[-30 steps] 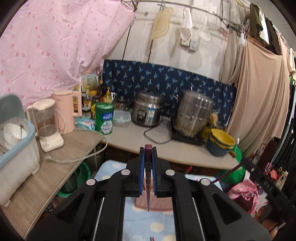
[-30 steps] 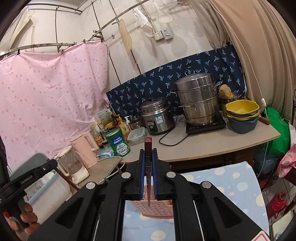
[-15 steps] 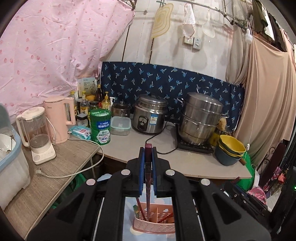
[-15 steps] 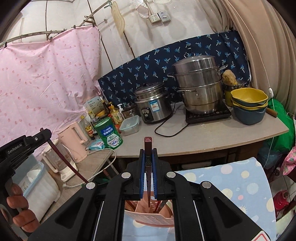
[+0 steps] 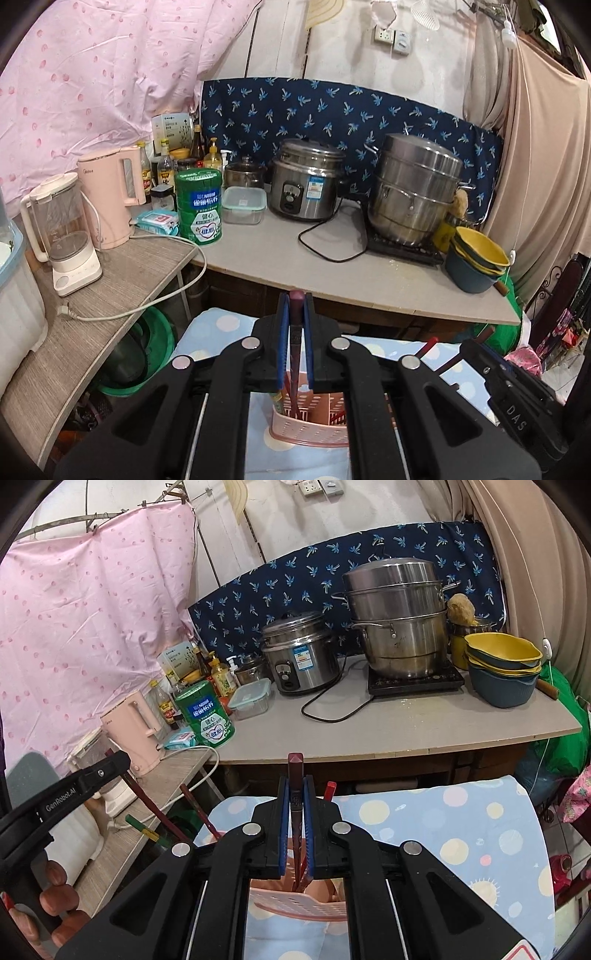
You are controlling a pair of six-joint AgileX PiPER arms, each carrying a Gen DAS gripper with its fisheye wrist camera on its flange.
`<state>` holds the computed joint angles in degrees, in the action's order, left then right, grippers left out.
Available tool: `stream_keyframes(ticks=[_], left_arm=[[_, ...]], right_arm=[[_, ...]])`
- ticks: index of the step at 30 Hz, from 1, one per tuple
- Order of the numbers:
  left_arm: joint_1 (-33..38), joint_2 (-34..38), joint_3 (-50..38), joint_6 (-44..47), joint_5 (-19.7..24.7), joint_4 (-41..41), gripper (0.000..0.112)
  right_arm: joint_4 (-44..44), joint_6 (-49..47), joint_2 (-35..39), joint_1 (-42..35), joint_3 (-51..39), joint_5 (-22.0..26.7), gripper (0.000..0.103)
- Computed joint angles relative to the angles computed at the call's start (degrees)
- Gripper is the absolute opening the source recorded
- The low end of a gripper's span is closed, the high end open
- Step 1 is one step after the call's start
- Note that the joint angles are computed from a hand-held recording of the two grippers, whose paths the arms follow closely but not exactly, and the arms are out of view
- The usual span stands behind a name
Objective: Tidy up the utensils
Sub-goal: 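Insert both chopsticks into the basket and open both tools, then withdraw both tools back to the last two chopsticks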
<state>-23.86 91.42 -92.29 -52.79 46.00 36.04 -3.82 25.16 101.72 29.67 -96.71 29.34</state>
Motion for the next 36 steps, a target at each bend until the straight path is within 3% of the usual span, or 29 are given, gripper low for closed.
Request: stream_keyframes(ticks=[7,8,10,12,15,23,26,33,36], left_arm=[[-0.5,0.2,1.5,-1.4,-0.3,1.4,0.008],[-0.5,0.2,1.4,-1.3,-0.1,1.4,0.009],[-1.0,0.1,2.1,-2.0,0.0,2.6,0.016],[-1.9,0.0,2.5,-3.4,0.8,4.6,0.038],[-3.9,-0.7,3.9,-7.2,2.1,9.3,0.048],[-6.7,-3.6,5.9,-8.9,4.5,10.9,0.049],[-8.6,-5.1,7.2,-10.1,6.8,12.2,0.055],[-14.7,-10.5,13.6,-13.9,12.7,14.6,0.055],[-17.7,-12.9,16.7,-15.8,15.3,14.7,0.056]], right_arm=[[-0.4,0.3,1.0,0.1,-0.7,1.1,0.008],[-1.1,0.9,1.0,0.3,-0.6,1.0,0.014],[-2.3,1.8,0.6,0.5,-0.1,0.7,0.018],[-3.3,2.6,0.4,0.9,0.2,0.5,0.028],[-7.2,5.5,-1.2,1.9,2.4,-0.9,0.042],[-10.0,7.0,-5.2,3.9,5.9,-1.2,0.043],[-10.8,7.4,-7.5,4.7,8.2,-1.3,0.043],[-13.8,11.3,-15.7,6.9,18.1,-2.4,0.046],[-20.2,17.0,-19.5,9.7,22.9,-1.5,0.046]])
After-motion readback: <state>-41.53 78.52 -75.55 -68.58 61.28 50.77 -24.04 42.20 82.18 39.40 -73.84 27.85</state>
